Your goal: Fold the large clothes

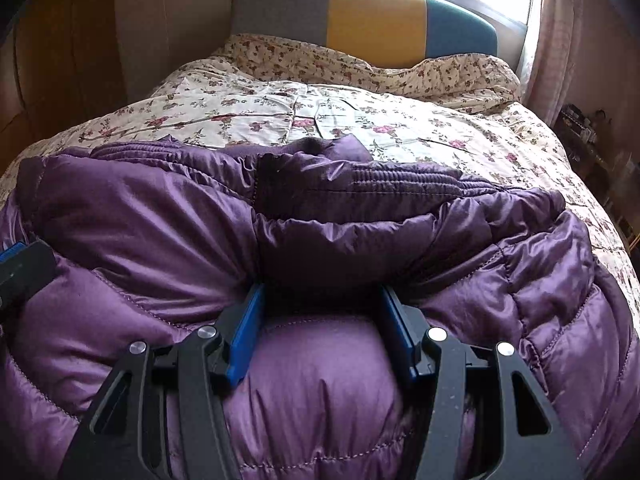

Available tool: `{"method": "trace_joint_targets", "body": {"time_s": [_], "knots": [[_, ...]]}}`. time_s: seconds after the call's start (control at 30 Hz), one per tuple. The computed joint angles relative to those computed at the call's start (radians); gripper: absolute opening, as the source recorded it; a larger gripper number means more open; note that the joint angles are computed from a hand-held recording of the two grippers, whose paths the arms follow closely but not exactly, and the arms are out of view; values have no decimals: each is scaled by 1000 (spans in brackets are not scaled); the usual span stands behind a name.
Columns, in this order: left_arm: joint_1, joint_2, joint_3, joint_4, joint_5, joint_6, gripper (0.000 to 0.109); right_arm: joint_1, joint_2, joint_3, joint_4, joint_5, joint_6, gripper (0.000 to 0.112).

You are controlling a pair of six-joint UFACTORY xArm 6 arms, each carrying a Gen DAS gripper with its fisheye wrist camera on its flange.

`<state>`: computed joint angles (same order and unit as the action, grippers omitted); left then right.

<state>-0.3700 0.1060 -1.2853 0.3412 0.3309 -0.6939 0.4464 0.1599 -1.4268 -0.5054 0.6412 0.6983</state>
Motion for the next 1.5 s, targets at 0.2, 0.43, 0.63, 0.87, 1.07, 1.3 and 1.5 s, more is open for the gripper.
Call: {"method": "trace_joint_targets", "body": {"time_s": [0.2, 0.43, 0.63, 0.87, 1.07, 1.3, 1.5], "knots": [[22, -94, 108, -253, -71, 160, 65, 0, 3, -4, 4, 1, -1, 56], [126, -294, 295, -264, -67, 90, 65, 6, -1, -15, 2, 28, -7, 56], [129, -356, 387, -668, -42, 389, 65, -1, -38, 4, 56, 10, -43, 54], [123, -376, 413, -1022, -16, 637, 65, 9, -184, 114, 116, -41, -107, 41], [134, -388, 423, -1261, 50, 819, 65, 35, -304, 228, 170, -33, -151, 25], [162, -403, 432, -1566, 114, 1033, 65, 63, -361, 295, 167, 1, -145, 24], [196, -418, 445, -1709, 190, 1146, 46, 78, -340, 300, 139, 31, -147, 25]]}}
